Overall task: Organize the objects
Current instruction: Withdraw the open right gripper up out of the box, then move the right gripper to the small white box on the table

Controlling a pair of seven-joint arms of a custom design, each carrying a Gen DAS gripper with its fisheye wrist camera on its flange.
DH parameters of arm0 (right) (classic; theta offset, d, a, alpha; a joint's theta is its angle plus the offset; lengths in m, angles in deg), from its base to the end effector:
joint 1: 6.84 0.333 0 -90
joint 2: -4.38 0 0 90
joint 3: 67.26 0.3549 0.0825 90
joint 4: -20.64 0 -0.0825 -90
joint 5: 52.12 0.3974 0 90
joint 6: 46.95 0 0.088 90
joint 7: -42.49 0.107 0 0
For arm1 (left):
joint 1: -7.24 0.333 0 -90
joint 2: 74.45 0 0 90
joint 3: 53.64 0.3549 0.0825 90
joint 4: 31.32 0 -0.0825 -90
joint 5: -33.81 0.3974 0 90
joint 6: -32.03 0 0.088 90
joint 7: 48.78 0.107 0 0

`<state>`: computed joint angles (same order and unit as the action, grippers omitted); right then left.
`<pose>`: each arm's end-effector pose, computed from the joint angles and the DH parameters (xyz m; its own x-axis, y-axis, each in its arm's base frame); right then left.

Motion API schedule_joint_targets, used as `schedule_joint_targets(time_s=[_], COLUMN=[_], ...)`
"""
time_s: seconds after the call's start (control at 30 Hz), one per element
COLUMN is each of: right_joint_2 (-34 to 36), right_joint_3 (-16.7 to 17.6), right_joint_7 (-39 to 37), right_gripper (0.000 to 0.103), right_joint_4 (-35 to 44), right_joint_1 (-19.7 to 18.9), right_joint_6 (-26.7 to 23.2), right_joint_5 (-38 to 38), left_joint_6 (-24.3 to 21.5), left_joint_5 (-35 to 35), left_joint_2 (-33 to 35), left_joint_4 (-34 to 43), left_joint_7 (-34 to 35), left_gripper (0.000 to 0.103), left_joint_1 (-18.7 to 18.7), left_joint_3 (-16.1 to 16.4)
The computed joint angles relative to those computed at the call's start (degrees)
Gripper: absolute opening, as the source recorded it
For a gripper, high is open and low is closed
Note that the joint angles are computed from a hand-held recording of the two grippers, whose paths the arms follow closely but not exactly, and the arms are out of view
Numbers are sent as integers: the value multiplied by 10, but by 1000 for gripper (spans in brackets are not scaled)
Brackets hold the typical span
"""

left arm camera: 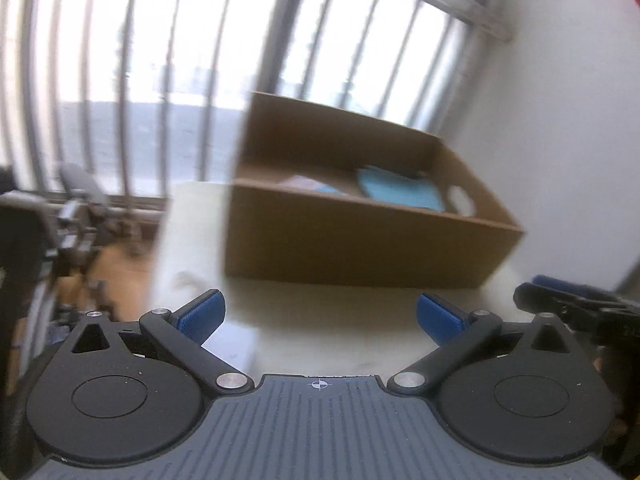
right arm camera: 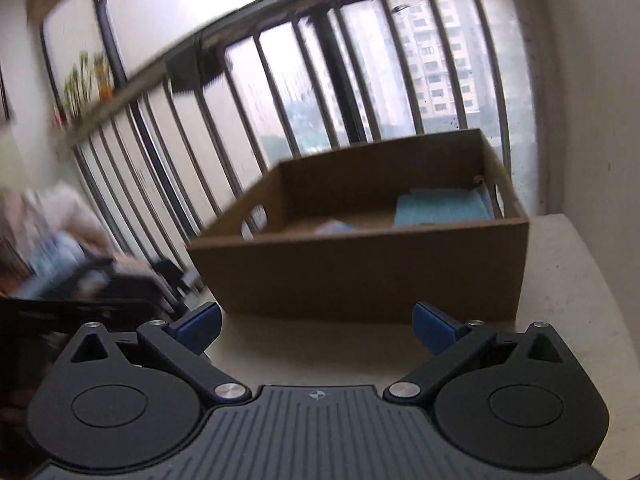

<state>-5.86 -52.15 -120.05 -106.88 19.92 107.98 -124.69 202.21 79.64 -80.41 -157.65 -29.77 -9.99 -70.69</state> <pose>0.3714 0.3864 0.5308 0.0401 -0.9645 -0.2611 -0.5403 0.1989 -0.8176 0.4310 -0.3599 0.5409 -0.2177 -0.9440 0.2480 -0.6475 -0.0504 -0.7604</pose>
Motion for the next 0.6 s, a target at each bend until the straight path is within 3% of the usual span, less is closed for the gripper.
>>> schedule_joint_targets(time_s=[0.07,0.17,0.37,0.47,0.6], right_joint_2=[30,63,130,149,188], right_joint_3=[10,18,6,-9,-38], right_joint_7=[-57,-105,-185,-193,-188], right_gripper=[103,103,103,103,103], right_joint_4=[29,63,134,153,189], right_joint_1=[13,40,90,102,94], right_joint_6=[-44,-95,-146,-121,-14], right_joint_5=[29,35,8,0,-10], left_joint_6=[3,12,2,9,14], left_joint_5=[63,100,103,126,125], left_joint_2=[-12,-23,-27,-32,-44], left_joint_4=[-16,-36,-63,-75,-94], left_joint_7=[-66,-107,-108,-129,-137], left_gripper=[103,103,103,103,103], left_joint_1=[19,32,36,44,45], left_joint_3=[-10,-13,-7,-7,-7])
